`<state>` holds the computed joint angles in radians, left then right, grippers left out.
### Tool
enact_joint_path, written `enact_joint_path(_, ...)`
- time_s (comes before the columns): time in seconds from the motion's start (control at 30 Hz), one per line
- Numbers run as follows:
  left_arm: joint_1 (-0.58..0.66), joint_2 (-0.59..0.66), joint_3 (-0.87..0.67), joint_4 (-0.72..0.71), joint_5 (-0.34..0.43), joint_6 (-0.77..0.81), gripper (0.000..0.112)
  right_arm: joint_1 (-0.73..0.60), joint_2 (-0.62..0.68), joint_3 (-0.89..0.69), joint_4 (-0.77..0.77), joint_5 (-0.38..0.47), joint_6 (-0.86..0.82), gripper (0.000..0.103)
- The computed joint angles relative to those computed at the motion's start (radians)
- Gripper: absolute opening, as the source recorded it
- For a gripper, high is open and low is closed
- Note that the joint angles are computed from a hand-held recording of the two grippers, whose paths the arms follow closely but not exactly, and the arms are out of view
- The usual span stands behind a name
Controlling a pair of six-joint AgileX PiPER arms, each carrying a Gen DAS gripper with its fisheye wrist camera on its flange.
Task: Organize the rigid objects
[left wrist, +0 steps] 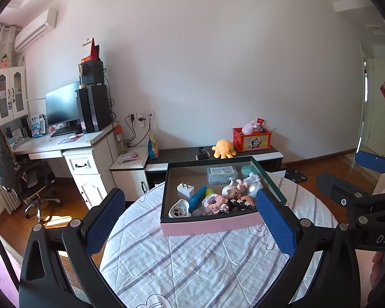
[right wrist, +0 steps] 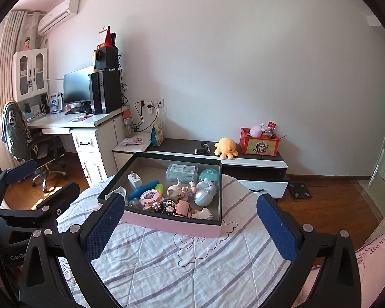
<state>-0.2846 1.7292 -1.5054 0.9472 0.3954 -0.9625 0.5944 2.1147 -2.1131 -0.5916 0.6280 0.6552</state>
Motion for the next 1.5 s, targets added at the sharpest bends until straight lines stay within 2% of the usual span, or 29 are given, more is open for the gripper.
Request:
enact_joint_path(0.13, -0.033, -0.126, 0.151, 0.239, 0.010, -0.255, 0.103, 0.050, -0.132, 0.216, -0.191, -0.074, 0.215, 0.103)
enact_joint_path(0.3, -0.072, -0.275, 0.309, 0.409, 0.032, -0.455, 0.103, 0.117, -0.274, 0.436, -0.458, -0.113, 0.509, 0.103)
enact_joint_path(0.43, -0.117, -0.370, 0.390, 0.469, 0.078, -0.529, 0.103, 0.180, -0.355, 0.545, -0.631, -0.078, 0.689, 0.103)
enact_joint_path(0.57, -0.196, -0.441, 0.448, 0.545, 0.179, -0.596, 0.103, 0.234, -0.427, 0.642, -0.741, -0.039, 0.813, 0.103)
enact_joint_path(0.77, -0.293, -0.523, 0.503, 0.579, 0.286, -0.627, 0.103, 0.315, -0.500, 0.732, -0.841, 0.050, 0.919, 0.103)
enact_joint_path(1.07, -0.393, -0.578, 0.522, 0.573, 0.394, -0.611, 0.103, 0.425, -0.571, 0.790, -0.910, 0.182, 0.962, 0.103)
enact_joint_path(1.5, -0.471, -0.600, 0.543, 0.598, 0.468, -0.632, 0.103, 0.503, -0.595, 0.826, -0.971, 0.299, 1.016, 0.103)
